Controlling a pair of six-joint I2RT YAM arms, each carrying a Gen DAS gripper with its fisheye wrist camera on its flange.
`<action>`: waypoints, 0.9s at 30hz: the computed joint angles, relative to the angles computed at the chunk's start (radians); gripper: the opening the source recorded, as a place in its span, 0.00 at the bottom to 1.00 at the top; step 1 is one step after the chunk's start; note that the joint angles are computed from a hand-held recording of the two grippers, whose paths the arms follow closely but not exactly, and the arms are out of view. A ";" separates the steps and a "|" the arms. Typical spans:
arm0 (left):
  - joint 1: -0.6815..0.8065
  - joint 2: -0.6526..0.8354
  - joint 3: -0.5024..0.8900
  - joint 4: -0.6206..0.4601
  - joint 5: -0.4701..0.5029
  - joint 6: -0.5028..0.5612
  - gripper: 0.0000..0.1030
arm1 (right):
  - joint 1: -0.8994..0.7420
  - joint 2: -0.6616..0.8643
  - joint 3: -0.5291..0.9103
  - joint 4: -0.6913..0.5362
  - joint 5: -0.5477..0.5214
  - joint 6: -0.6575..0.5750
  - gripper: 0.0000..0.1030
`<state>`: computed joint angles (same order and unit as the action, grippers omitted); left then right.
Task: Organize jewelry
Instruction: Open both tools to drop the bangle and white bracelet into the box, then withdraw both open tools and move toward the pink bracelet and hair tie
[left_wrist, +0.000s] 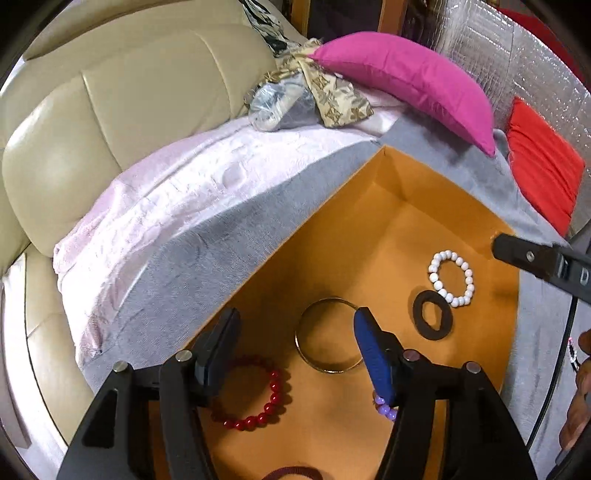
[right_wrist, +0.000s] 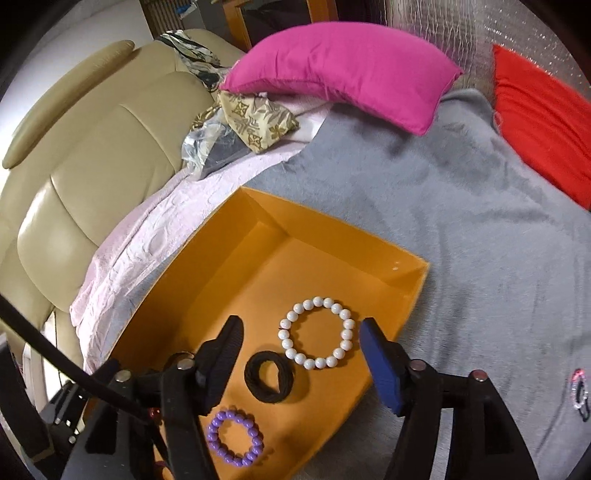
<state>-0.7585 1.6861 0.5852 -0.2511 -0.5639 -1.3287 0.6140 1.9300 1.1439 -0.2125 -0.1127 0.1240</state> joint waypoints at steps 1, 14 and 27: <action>-0.011 -0.011 0.004 -0.027 -0.010 -0.017 0.63 | -0.004 -0.023 -0.021 0.003 0.009 -0.006 0.70; -0.200 -0.105 0.082 -0.318 -0.112 -0.213 0.67 | -0.084 -0.264 -0.277 0.038 0.029 -0.085 0.91; -0.344 0.063 0.338 -0.416 -0.151 -0.211 0.68 | -0.368 -0.591 -0.610 0.050 -0.017 -0.252 0.92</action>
